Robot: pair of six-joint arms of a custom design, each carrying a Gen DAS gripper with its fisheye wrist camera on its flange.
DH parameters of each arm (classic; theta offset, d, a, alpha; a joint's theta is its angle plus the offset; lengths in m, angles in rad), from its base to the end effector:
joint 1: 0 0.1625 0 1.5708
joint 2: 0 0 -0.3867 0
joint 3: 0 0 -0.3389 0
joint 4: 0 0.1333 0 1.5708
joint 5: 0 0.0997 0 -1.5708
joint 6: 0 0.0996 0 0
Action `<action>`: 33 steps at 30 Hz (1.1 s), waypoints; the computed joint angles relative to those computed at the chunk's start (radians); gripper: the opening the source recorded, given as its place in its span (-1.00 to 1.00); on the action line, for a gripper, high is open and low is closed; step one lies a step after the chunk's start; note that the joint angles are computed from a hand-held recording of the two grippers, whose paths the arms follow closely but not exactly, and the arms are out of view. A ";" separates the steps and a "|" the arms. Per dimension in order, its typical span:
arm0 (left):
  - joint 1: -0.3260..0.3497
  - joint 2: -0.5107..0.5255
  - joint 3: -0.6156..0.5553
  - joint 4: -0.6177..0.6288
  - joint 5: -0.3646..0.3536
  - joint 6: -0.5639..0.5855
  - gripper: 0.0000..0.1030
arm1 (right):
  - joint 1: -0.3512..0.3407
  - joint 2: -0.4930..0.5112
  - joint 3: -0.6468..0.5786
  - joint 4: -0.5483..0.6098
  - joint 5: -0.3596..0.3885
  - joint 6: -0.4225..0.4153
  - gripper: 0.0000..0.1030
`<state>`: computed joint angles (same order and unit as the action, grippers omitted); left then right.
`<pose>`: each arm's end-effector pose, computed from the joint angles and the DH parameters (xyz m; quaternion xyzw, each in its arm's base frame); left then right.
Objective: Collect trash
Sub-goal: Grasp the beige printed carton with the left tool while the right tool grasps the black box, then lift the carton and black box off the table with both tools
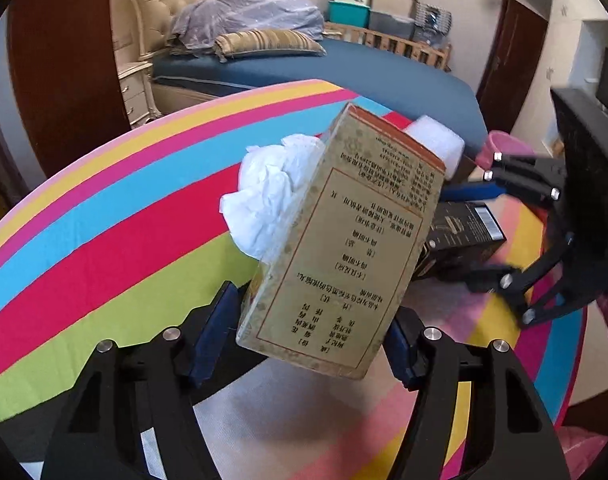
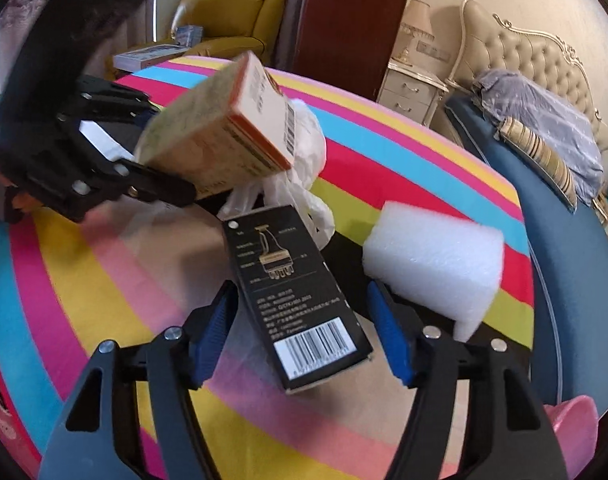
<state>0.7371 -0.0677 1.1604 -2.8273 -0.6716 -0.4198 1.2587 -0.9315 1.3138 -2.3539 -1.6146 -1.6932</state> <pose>-0.3394 -0.5935 -0.1571 0.1496 0.8858 -0.3137 0.3076 -0.0848 -0.6827 0.2937 0.6207 -0.7581 0.0890 0.1793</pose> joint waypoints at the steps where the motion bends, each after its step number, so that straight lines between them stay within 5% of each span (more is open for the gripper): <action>1: 0.003 0.001 -0.003 0.010 0.004 -0.009 0.31 | 0.000 0.002 0.007 -0.013 -0.005 0.001 0.22; 5: 0.011 0.015 -0.022 0.026 0.002 -0.032 0.43 | -0.005 -0.011 0.038 -0.036 0.003 0.005 0.07; 6: 0.009 0.017 -0.018 0.009 -0.005 -0.032 0.40 | -0.007 -0.020 0.052 -0.045 0.005 0.003 -0.02; 7: 0.004 0.015 -0.005 -0.006 0.002 -0.032 0.11 | -0.010 -0.031 0.068 -0.058 0.010 0.001 -0.09; 9: -0.014 0.019 0.002 -0.010 0.036 -0.038 0.05 | -0.017 -0.047 0.092 -0.079 0.021 0.017 -0.27; 21: -0.170 0.014 0.170 -0.010 0.221 -0.309 -0.01 | -0.096 -0.211 0.346 -0.292 0.139 0.117 -0.28; 26: -0.199 0.009 0.205 0.068 0.207 -0.418 -0.03 | -0.137 -0.279 0.428 -0.323 0.179 0.135 -0.27; 29: -0.202 0.005 0.209 0.070 0.214 -0.445 0.26 | -0.159 -0.303 0.449 -0.310 0.193 0.141 -0.27; 30: -0.201 0.006 0.206 0.067 0.211 -0.444 0.61 | -0.166 -0.310 0.451 -0.300 0.198 0.143 -0.27; 31: -0.198 0.008 0.202 0.051 0.209 -0.434 0.73 | -0.171 -0.314 0.452 -0.292 0.202 0.145 -0.27; 33: -0.185 0.015 0.170 0.073 0.208 -0.427 0.73 | -0.178 -0.317 0.447 -0.275 0.209 0.152 -0.27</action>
<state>0.5519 -0.0525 1.3308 -2.7539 -0.4637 -0.8468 1.0806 -1.2488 1.7609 -2.6287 -1.4057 -1.5409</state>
